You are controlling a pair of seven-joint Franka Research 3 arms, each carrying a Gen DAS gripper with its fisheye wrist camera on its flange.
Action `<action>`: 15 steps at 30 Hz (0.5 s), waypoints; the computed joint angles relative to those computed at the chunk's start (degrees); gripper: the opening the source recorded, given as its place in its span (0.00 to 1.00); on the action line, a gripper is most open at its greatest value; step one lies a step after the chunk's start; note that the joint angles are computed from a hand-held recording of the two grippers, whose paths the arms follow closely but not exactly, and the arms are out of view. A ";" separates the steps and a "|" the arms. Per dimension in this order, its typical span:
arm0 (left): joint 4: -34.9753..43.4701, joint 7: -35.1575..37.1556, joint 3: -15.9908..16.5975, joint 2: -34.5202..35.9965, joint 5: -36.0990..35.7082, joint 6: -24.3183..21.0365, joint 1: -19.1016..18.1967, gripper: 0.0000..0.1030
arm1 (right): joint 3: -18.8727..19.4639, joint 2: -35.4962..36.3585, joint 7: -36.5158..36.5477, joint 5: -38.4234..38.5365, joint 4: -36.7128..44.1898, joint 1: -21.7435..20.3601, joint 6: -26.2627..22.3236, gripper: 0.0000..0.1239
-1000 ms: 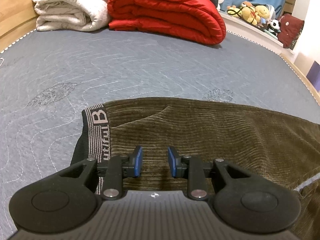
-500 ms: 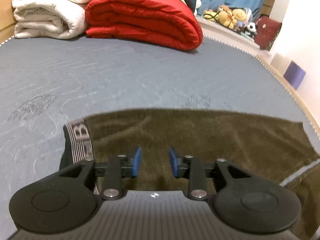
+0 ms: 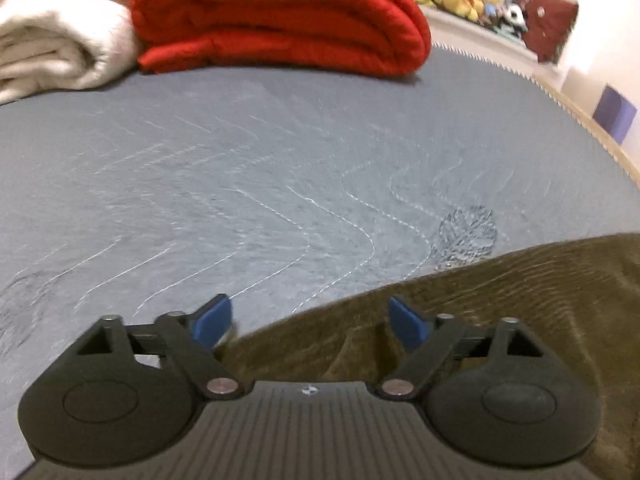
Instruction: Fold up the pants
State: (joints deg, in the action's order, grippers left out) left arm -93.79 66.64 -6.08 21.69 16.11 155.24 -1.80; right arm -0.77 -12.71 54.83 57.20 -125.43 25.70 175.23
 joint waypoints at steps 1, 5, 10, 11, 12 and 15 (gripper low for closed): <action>1.84 3.05 -1.25 1.54 -1.42 -0.84 1.07 0.92 | 0.12 0.35 0.39 -0.55 0.23 -0.23 -0.24 0.49; 10.45 17.90 -6.69 7.48 -10.07 -9.65 4.97 0.92 | 0.56 1.21 1.31 -2.33 0.80 -1.00 -1.42 0.49; 8.73 28.80 -8.65 6.66 -14.89 -6.99 6.16 0.24 | 1.26 1.37 1.68 -4.63 0.68 -1.72 -1.03 0.49; 6.69 29.79 -8.56 5.32 -15.42 -5.18 5.86 0.22 | 1.35 1.42 2.34 -5.22 0.71 -1.98 -1.19 0.49; 4.33 29.95 -7.34 3.65 -13.65 -3.24 4.42 0.12 | 1.35 1.45 2.81 -5.48 0.79 -2.05 -1.39 0.49; -2.25 30.66 -6.43 -1.16 -12.35 -0.11 2.57 0.03 | 1.70 1.34 4.08 -6.63 0.68 -2.32 -0.93 0.49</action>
State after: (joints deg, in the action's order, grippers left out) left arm -96.05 97.30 -12.51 20.52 3.76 155.13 0.77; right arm 0.94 -11.37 58.92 50.57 -124.74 23.38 174.30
